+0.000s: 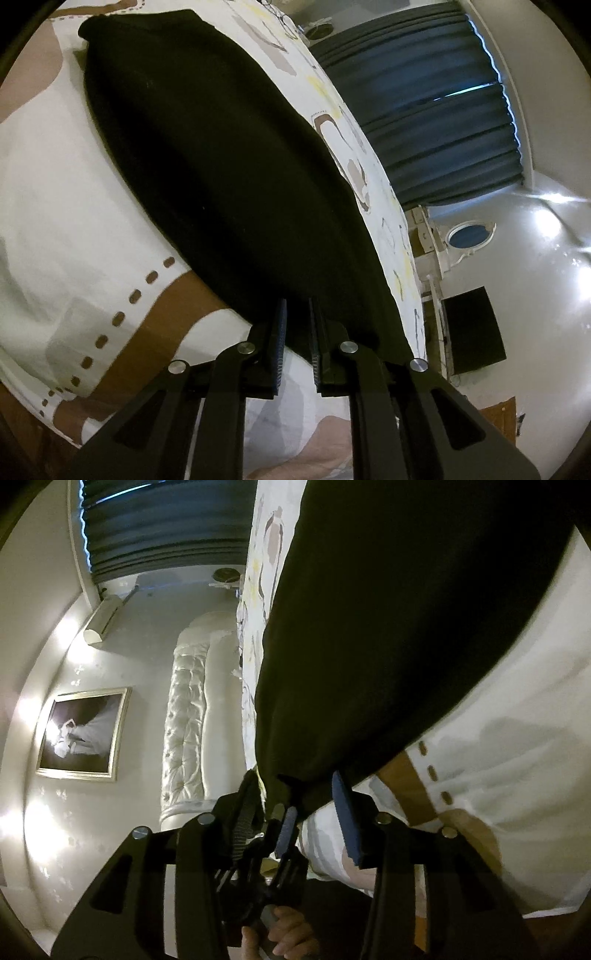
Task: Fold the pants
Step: 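Lay the folded pants flat on the bed and release both grippers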
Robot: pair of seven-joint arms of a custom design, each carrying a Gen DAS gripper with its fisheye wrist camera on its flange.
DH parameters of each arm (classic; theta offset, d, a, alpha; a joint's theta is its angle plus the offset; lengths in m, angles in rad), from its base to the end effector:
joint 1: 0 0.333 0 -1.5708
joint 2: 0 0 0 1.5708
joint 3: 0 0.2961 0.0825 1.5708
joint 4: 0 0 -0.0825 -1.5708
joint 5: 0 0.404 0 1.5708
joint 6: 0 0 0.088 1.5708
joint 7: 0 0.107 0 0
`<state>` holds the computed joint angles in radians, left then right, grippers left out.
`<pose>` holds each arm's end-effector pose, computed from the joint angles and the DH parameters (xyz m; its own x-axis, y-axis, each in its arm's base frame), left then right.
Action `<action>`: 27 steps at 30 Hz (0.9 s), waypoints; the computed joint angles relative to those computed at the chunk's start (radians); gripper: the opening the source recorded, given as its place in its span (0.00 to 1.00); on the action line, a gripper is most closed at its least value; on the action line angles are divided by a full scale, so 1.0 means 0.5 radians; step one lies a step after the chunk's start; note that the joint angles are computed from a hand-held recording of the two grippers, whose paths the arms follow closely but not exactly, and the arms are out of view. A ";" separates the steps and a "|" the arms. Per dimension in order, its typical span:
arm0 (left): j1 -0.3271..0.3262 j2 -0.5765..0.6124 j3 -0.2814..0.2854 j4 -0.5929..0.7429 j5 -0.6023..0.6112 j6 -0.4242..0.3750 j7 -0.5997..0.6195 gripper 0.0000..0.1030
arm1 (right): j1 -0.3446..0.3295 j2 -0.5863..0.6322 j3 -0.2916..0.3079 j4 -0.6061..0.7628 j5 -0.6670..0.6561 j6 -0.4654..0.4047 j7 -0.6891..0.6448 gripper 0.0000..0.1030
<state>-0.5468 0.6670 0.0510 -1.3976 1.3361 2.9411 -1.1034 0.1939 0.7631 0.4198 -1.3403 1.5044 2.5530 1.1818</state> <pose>0.6316 -0.4234 0.3495 0.3510 -0.4777 0.8054 -0.4194 -0.8492 -0.3210 0.6825 0.3667 0.3183 -0.1543 -0.2096 -0.9655 -0.9373 0.3402 0.0760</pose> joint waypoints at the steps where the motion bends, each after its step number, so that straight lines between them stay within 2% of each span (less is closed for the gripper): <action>1: -0.001 -0.003 0.000 -0.010 -0.005 -0.007 -0.007 0.12 | 0.027 0.015 -0.017 0.032 -0.039 0.017 0.047 0.41; 4: -0.026 -0.019 0.044 -0.037 0.090 0.033 -0.194 0.12 | 0.074 0.045 -0.038 0.090 -0.155 0.077 0.153 0.41; 8: -0.020 -0.113 0.007 -0.152 0.110 -0.089 -0.213 0.13 | 0.098 0.094 -0.022 0.156 -0.291 0.170 0.239 0.41; 10: -0.016 -0.135 0.007 -0.185 0.194 -0.102 -0.319 0.13 | 0.109 0.121 -0.006 0.194 -0.363 0.210 0.256 0.41; 12: 0.006 -0.132 -0.008 -0.188 0.249 -0.087 -0.383 0.13 | 0.101 0.140 0.020 0.209 -0.420 0.232 0.246 0.34; 14: 0.024 -0.132 -0.019 -0.188 0.309 -0.073 -0.463 0.13 | 0.065 0.163 0.072 0.202 -0.411 0.245 0.224 0.18; 16: 0.042 -0.131 -0.038 -0.186 0.329 -0.075 -0.476 0.13 | 0.041 0.188 0.102 0.211 -0.413 0.230 0.205 0.11; 21: 0.056 -0.157 -0.040 -0.212 0.544 -0.055 -0.730 0.13 | -0.023 0.136 0.161 0.128 -0.343 0.215 0.059 0.08; 27: 0.097 -0.303 -0.130 -0.419 0.447 -0.222 -0.518 0.07 | -0.053 0.040 0.122 -0.029 -0.263 0.157 -0.033 0.06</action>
